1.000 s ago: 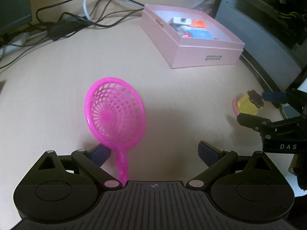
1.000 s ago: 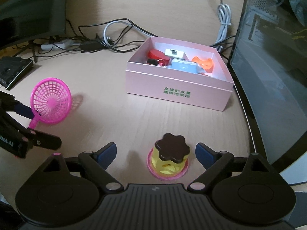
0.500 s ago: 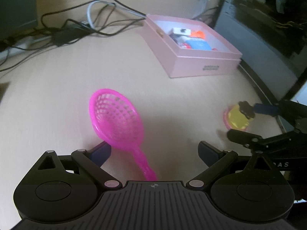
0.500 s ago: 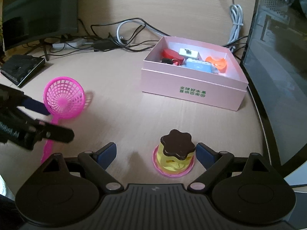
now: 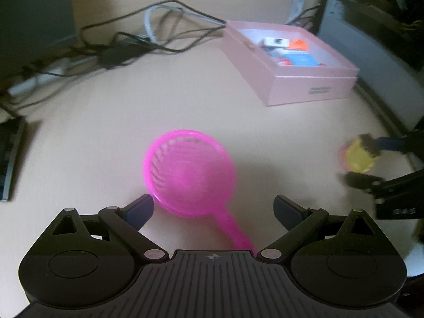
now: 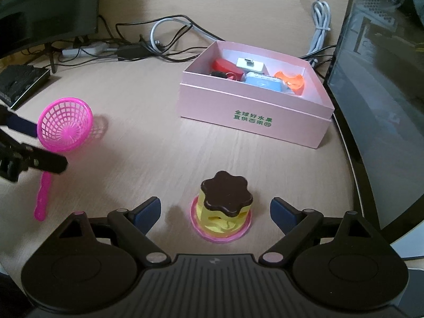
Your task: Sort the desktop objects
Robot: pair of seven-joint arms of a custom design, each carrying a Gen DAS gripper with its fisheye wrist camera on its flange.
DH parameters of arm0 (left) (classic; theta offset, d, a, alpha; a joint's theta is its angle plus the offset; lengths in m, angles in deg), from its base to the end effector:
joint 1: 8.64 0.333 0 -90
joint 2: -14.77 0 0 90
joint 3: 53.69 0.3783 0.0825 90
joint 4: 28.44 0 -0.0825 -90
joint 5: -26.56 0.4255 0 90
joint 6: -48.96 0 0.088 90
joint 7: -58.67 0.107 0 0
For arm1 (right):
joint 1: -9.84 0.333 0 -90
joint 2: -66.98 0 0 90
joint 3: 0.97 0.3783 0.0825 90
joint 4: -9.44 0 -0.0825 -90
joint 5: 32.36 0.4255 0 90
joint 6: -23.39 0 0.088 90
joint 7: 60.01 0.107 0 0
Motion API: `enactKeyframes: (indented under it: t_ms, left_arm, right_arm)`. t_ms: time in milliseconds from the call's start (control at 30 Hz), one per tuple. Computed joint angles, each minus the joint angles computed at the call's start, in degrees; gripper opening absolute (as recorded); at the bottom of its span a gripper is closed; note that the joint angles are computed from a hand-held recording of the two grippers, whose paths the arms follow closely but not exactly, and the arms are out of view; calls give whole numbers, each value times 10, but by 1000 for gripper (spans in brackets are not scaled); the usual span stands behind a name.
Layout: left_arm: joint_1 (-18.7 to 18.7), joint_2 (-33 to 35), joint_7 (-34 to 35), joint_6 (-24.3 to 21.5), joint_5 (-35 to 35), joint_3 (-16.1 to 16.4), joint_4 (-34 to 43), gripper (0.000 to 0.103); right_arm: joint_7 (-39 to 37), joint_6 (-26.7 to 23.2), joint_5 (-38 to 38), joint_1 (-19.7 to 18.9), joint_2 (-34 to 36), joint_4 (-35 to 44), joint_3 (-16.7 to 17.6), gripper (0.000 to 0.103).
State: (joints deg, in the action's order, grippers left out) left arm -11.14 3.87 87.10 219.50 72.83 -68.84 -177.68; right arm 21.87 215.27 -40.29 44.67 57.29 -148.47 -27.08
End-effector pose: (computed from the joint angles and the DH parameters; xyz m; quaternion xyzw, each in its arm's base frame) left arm 0.4325 -0.1911 0.3936 -0.6699 0.6752 -0.2239 0.2127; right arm 0.4419 0.0821 0.3777 -0.7800 0.5075 -0.2398 0.2766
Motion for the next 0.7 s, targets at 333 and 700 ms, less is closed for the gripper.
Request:
enactKeyframes:
  t_ms: [333,700]
  left_arm:
    - [35,-32,-34,-57,59,1,-13,100]
    - [-16,-41,86,62,-90,72,-45,101]
  right_arm:
    - [1,2,-1,-8,0,-3,6,90]
    - [28,-28,-25,247,-13,21,-264,78]
